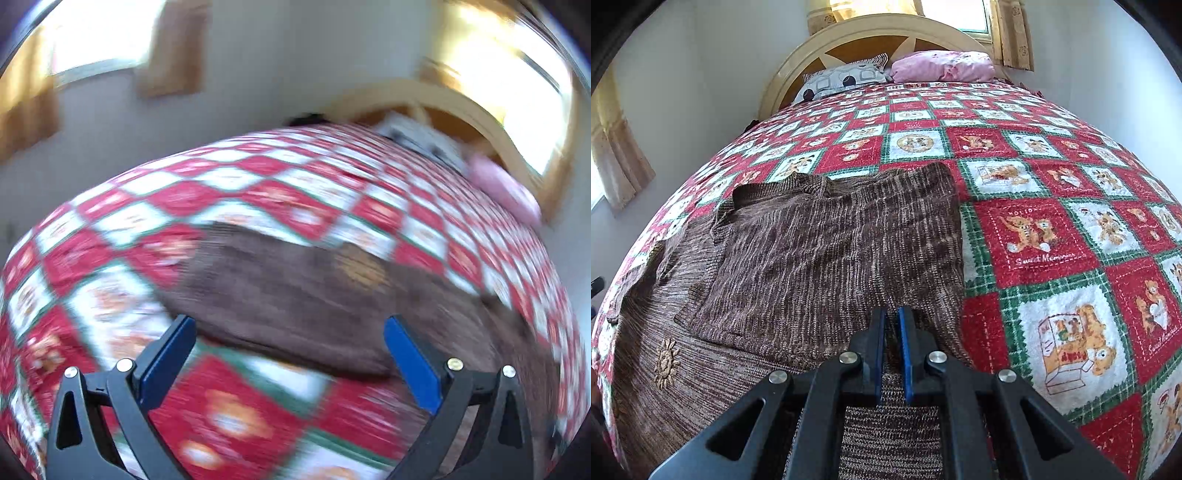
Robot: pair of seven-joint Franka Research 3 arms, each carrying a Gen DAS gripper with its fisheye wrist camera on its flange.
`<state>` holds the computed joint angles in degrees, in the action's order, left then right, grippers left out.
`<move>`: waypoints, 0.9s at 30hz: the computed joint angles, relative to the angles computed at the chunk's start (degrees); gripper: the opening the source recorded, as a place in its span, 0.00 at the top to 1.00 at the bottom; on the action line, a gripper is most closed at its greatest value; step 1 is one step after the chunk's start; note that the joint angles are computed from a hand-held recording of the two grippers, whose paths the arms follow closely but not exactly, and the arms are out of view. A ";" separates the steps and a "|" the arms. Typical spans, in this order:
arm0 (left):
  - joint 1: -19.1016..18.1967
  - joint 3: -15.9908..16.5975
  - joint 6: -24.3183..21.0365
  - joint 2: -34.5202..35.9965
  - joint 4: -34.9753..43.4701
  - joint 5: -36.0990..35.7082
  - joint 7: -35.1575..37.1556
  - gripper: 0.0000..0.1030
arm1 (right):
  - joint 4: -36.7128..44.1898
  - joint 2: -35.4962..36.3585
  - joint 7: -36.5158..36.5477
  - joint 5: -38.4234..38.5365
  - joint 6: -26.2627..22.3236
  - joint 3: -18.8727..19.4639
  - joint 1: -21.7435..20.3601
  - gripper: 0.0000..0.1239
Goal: Fold small clothes
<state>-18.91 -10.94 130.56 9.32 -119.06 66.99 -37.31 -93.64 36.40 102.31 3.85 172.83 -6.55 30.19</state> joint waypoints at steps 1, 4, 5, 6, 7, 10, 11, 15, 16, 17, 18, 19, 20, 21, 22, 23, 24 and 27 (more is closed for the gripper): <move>0.84 0.53 1.74 -1.35 -2.24 -0.67 -2.07 0.00 | 0.00 0.01 -0.15 0.17 0.06 0.32 -0.27 0.94; 3.79 1.60 7.13 -2.61 -6.17 -3.75 -5.22 0.15 | -0.03 -0.01 -0.44 0.58 0.18 0.77 -0.61 0.94; 4.82 1.90 9.35 -2.22 -6.63 -5.17 -4.76 0.22 | -0.04 -0.01 -0.50 0.63 0.19 0.76 -0.61 0.94; 5.97 2.37 13.22 -1.39 -7.07 -5.97 -4.54 0.25 | -0.07 -0.02 -0.57 0.68 0.21 0.76 -0.62 0.94; 7.24 2.14 15.40 -0.81 -7.39 -6.72 -3.99 0.27 | -0.07 -0.02 -0.60 0.73 0.21 0.74 -0.60 0.94; 5.81 2.43 11.63 0.72 -4.87 -7.58 -0.88 0.27 | -0.05 -0.01 -0.67 0.82 0.18 0.68 -0.53 0.94; 5.66 2.53 11.30 1.13 -4.34 -7.70 -0.20 0.28 | -0.05 -0.01 -0.69 0.84 0.18 0.67 -0.52 0.94; 5.04 3.29 9.85 1.64 -3.69 -5.35 -1.25 0.57 | -0.05 0.00 -0.79 0.88 0.18 0.64 -0.50 0.94; 5.46 3.50 10.23 1.70 -3.59 -5.74 -0.41 0.73 | -0.08 -0.02 -0.88 0.93 0.20 0.75 -0.60 0.94; 5.89 3.77 11.22 1.30 -4.05 -5.64 -0.23 0.87 | -0.08 -0.02 -0.89 0.95 0.20 0.74 -0.59 0.94; 6.68 4.30 13.78 0.85 -4.80 -4.85 -0.70 0.89 | -0.06 -0.02 -0.96 1.02 0.22 0.85 -0.68 0.94; 7.32 4.60 15.77 0.40 -5.51 -4.43 -1.09 0.89 | -0.08 -0.02 -1.01 1.06 0.23 0.88 -0.71 0.94; 7.94 4.78 16.73 0.02 -5.74 -4.75 -0.46 0.89 | -0.08 -0.02 -1.03 1.08 0.23 0.87 -0.69 0.94; 8.01 4.68 16.25 -0.39 -5.87 -4.78 0.08 0.90 | -0.08 -0.02 -1.08 1.14 0.24 0.93 -0.75 0.94; 8.01 4.56 15.39 -0.87 -5.80 -4.51 0.79 0.90 | -0.08 -0.02 -1.10 1.16 0.24 0.92 -0.74 0.94; 7.94 4.47 14.39 -1.50 -5.68 -3.50 1.13 0.90 | -0.07 -0.02 -1.11 1.18 0.24 0.91 -0.73 0.94; 7.92 4.35 13.63 -2.29 -5.73 -2.13 1.07 0.90 | -0.07 -0.02 -1.13 1.19 0.23 0.90 -0.73 0.94; 8.10 3.52 9.61 -3.66 -4.24 -0.63 4.24 0.90 | -0.05 -0.02 -1.24 1.27 0.22 0.98 -0.80 0.94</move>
<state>-10.81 -7.42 140.17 5.66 -123.30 66.36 -33.08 -93.69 36.39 101.07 5.13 173.05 -5.56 29.39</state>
